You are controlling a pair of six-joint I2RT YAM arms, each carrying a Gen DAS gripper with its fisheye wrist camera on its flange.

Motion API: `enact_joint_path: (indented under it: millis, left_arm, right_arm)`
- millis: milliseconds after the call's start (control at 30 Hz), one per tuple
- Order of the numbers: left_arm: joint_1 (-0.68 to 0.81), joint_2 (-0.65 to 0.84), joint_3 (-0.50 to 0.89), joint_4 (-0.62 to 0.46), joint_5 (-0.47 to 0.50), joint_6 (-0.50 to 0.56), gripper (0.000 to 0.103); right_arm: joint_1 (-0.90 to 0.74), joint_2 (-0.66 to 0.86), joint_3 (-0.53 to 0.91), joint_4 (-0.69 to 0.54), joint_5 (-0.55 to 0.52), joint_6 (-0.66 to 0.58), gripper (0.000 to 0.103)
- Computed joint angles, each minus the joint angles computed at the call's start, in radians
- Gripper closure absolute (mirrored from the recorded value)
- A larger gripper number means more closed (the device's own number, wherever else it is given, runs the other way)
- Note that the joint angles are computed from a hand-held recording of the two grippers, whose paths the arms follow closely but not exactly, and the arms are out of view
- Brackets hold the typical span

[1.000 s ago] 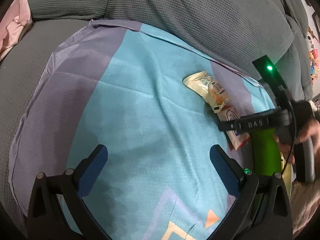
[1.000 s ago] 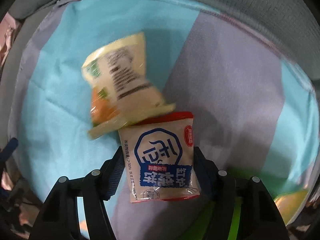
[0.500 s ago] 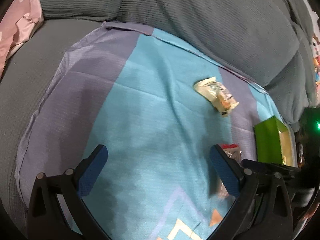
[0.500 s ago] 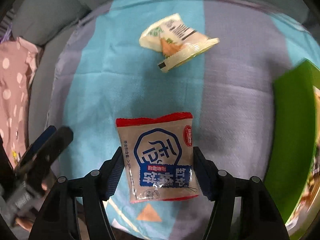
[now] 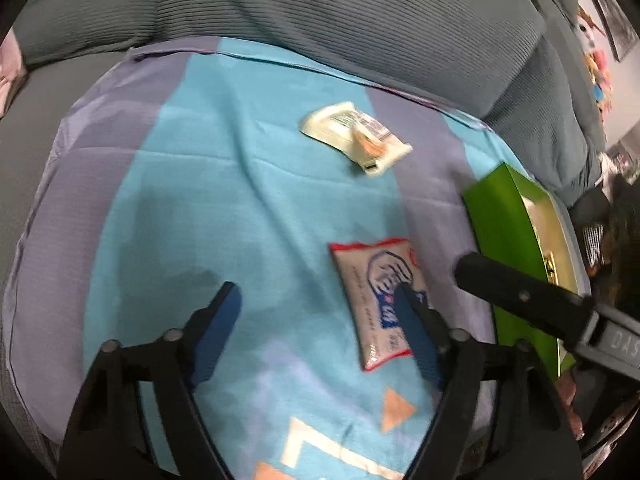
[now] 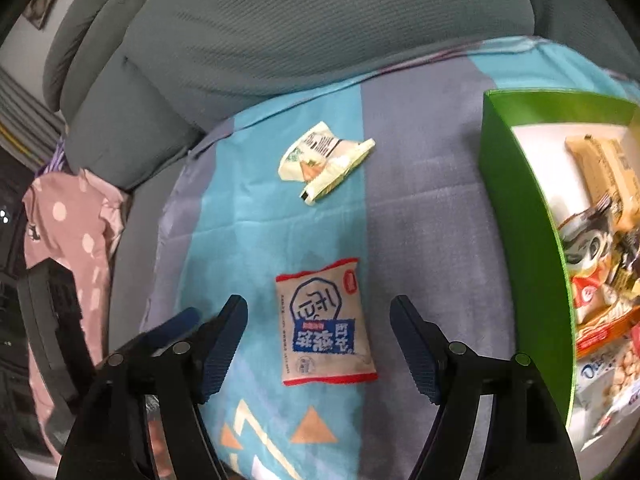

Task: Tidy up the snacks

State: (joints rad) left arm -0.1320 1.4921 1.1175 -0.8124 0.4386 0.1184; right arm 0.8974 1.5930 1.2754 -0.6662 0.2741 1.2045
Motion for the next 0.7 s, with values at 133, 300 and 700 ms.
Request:
enact_joint_path:
  millis: [133, 300, 700]
  left_arm:
    - [-0.044, 0.002, -0.023, -0.001, 0.008, -0.002, 0.045]
    - [-0.078, 0.006, -0.043, 0.01, 0.047, -0.004, 0.051]
    - [-0.131, 0.031, -0.071, 0.08, 0.034, -0.049, 0.057]
  right_arm:
    - [-0.003, 0.031, 0.016, 0.004, -0.03, 0.012, 0.041]
    - [-0.013, 0.079, 0.022, 0.021, -0.089, 0.018, 0.041]
    - [-0.03, 0.132, 0.022, 0.042, -0.12, 0.011, 0.041]
